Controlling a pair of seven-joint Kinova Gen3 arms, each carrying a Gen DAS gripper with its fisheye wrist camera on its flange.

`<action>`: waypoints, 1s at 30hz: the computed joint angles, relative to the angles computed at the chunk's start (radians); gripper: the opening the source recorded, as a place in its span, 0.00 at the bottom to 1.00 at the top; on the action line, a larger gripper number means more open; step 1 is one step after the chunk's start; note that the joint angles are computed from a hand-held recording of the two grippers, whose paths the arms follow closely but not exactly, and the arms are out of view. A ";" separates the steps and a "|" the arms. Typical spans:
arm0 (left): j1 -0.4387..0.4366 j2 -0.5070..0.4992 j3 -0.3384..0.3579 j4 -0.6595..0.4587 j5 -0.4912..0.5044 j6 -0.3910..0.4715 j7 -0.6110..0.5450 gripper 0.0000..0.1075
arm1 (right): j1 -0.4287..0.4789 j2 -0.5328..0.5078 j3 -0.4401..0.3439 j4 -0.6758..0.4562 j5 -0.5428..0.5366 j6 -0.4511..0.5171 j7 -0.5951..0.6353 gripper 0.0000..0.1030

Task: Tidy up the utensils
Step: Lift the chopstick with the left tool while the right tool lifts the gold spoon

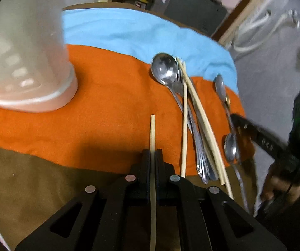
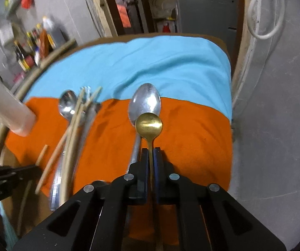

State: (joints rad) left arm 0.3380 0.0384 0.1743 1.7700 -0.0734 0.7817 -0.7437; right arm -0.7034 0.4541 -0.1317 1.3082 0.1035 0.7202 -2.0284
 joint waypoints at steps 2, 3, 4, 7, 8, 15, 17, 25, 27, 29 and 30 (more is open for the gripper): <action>0.006 -0.029 -0.003 0.037 -0.025 -0.040 0.039 0.02 | -0.010 -0.031 0.018 0.062 -0.012 -0.063 -0.024 0.02; 0.007 -0.049 0.008 0.062 -0.062 -0.070 0.079 0.02 | -0.025 -0.053 0.030 0.102 0.006 -0.104 -0.052 0.02; 0.009 -0.065 0.013 0.083 -0.084 -0.100 0.110 0.02 | -0.027 -0.077 0.023 0.141 0.025 -0.144 -0.084 0.02; -0.024 -0.128 0.083 0.146 -0.201 -0.177 0.228 0.02 | -0.086 -0.142 0.056 0.238 0.112 -0.259 -0.190 0.02; -0.056 -0.146 0.127 0.156 -0.242 -0.183 0.258 0.02 | -0.095 -0.157 0.055 0.259 0.149 -0.286 -0.230 0.02; -0.089 -0.229 0.200 0.201 -0.452 -0.223 0.424 0.02 | -0.255 -0.196 0.170 0.324 0.356 -0.436 -0.509 0.02; -0.114 -0.263 0.214 0.209 -0.468 -0.229 0.423 0.02 | -0.319 -0.198 0.214 0.319 0.426 -0.468 -0.591 0.02; -0.185 -0.439 0.113 0.245 -0.376 -0.295 0.268 0.02 | -0.508 -0.160 0.398 0.237 0.535 -0.665 -0.744 0.02; -0.177 -0.490 0.051 0.245 -0.341 -0.296 0.209 0.02 | -0.527 -0.131 0.425 0.190 0.510 -0.715 -0.728 0.02; -0.188 -0.520 -0.007 0.239 -0.323 -0.313 0.157 0.02 | -0.489 -0.081 0.394 0.114 0.483 -0.779 -0.716 0.02; -0.203 -0.526 -0.033 0.235 -0.320 -0.330 0.135 0.02 | -0.471 -0.066 0.373 0.086 0.473 -0.790 -0.708 0.02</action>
